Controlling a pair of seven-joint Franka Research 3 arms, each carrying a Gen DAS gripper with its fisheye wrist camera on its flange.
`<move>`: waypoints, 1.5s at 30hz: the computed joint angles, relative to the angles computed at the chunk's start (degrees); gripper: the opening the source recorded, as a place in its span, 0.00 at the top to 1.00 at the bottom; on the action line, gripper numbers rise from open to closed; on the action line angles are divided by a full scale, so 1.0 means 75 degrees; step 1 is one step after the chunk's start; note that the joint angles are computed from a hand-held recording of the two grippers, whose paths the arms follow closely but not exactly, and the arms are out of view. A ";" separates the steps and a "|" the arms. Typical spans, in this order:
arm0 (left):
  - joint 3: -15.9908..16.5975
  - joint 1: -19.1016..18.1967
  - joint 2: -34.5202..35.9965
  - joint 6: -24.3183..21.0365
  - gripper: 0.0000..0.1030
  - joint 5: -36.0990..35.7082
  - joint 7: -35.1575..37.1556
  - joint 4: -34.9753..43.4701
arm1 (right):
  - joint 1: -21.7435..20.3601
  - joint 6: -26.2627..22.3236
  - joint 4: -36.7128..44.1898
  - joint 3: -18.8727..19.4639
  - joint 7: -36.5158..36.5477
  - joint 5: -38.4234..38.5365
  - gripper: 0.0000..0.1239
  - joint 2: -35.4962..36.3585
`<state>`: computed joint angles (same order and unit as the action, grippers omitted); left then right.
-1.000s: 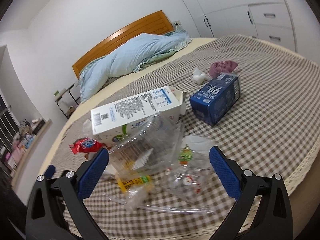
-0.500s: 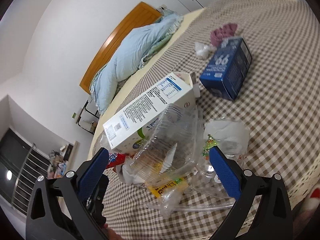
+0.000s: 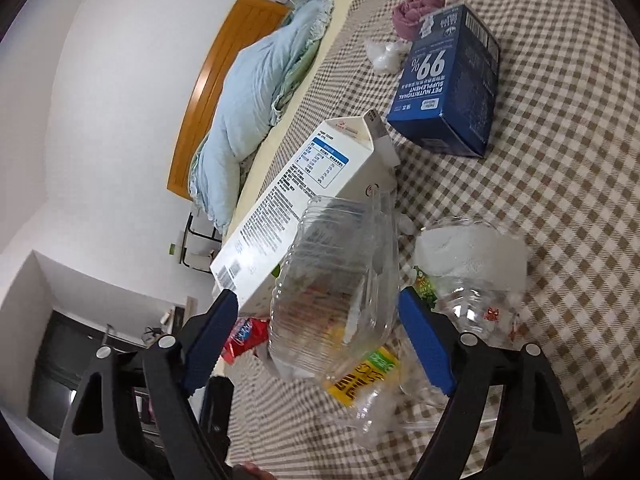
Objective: Collect trash
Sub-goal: 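Move the right tool to the clear plastic container and close on it, then lift the clear plastic container off the bed with the right tool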
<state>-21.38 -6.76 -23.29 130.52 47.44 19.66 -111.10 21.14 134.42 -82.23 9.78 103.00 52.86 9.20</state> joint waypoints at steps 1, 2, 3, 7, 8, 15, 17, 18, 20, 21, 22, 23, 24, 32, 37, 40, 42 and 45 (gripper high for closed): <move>0.0032 -0.0008 -0.0053 0.0014 0.07 -0.0029 -0.0007 -0.0046 | -0.0030 -0.0154 0.0179 -0.0015 0.0130 0.0037 0.36 0.0117; 0.0033 0.0000 -0.0056 0.0009 0.07 -0.0041 -0.0023 -0.0044 | -0.0056 -0.0328 0.0407 -0.0027 0.0287 0.0003 0.36 0.0265; 0.0046 0.0004 -0.0080 0.0018 0.07 -0.0059 -0.0037 -0.0065 | -0.0057 -0.0544 0.0697 -0.0057 0.0522 -0.0237 0.36 0.0441; 0.0004 0.0038 -0.0097 -0.0004 0.07 -0.0059 -0.0119 -0.0076 | -0.0173 -0.0979 0.1338 -0.0001 0.0940 -0.0401 0.36 0.0861; 0.0005 0.0039 -0.0099 0.0002 0.07 -0.0059 -0.0129 -0.0075 | -0.0193 -0.1085 0.1523 0.0020 0.1018 -0.0437 0.36 0.0973; -0.0026 0.0032 -0.0051 -0.0022 0.07 -0.0025 -0.0170 -0.0028 | -0.0250 -0.2283 0.3094 0.0088 0.1644 -0.1186 0.46 0.1921; -0.0033 0.0027 -0.0039 -0.0027 0.07 -0.0012 -0.0191 -0.0018 | -0.0328 -0.2462 0.3345 0.0134 0.1792 -0.1186 0.49 0.2111; -0.0030 0.0022 -0.0040 -0.0022 0.07 -0.0011 -0.0204 -0.0022 | -0.0391 -0.2576 0.3477 0.0184 0.1774 -0.1128 0.49 0.2208; -0.0026 0.0016 -0.0046 -0.0021 0.07 -0.0008 -0.0218 -0.0027 | -0.0464 -0.2847 0.3954 0.0287 0.1776 -0.1052 0.49 0.2514; -0.0030 0.0015 -0.0042 -0.0018 0.07 0.0001 -0.0227 -0.0022 | -0.0469 -0.2969 0.4214 0.0314 0.1817 -0.1074 0.49 0.2670; -0.0039 0.0013 -0.0032 -0.0028 0.07 0.0006 -0.0235 -0.0014 | -0.0449 -0.3076 0.4503 0.0330 0.1912 -0.1129 0.49 0.2832; -0.0035 0.0009 -0.0038 -0.0027 0.07 0.0011 -0.0237 -0.0022 | -0.0445 -0.3189 0.4778 0.0367 0.1982 -0.1151 0.49 0.2995; -0.0049 0.0009 -0.0029 -0.0044 0.07 0.0021 -0.0252 -0.0012 | -0.0430 -0.3280 0.5016 0.0393 0.2036 -0.1200 0.51 0.3133; -0.0057 -0.0008 0.0021 -0.0085 0.07 0.0047 -0.0283 0.0033 | -0.0402 -0.3149 0.4702 0.0376 0.1892 -0.1473 0.53 0.2761; 0.0006 -0.0006 -0.0021 -0.0060 0.07 0.0015 -0.0304 0.0061 | -0.0280 -0.2313 0.3172 0.0272 0.1276 -0.1470 0.54 0.1628; -0.0009 0.0013 -0.0042 -0.0054 0.07 0.0034 -0.0320 0.0073 | -0.0109 -0.2053 0.2851 0.0136 0.0996 -0.1760 0.54 0.1205; -0.0025 0.0025 -0.0039 -0.0066 0.07 0.0045 -0.0327 0.0090 | -0.0004 -0.1993 0.2936 0.0043 0.0912 -0.2061 0.54 0.1093; -0.0033 0.0034 -0.0055 -0.0075 0.07 0.0055 -0.0340 0.0101 | 0.0072 -0.1911 0.2921 -0.0034 0.0758 -0.2341 0.54 0.0908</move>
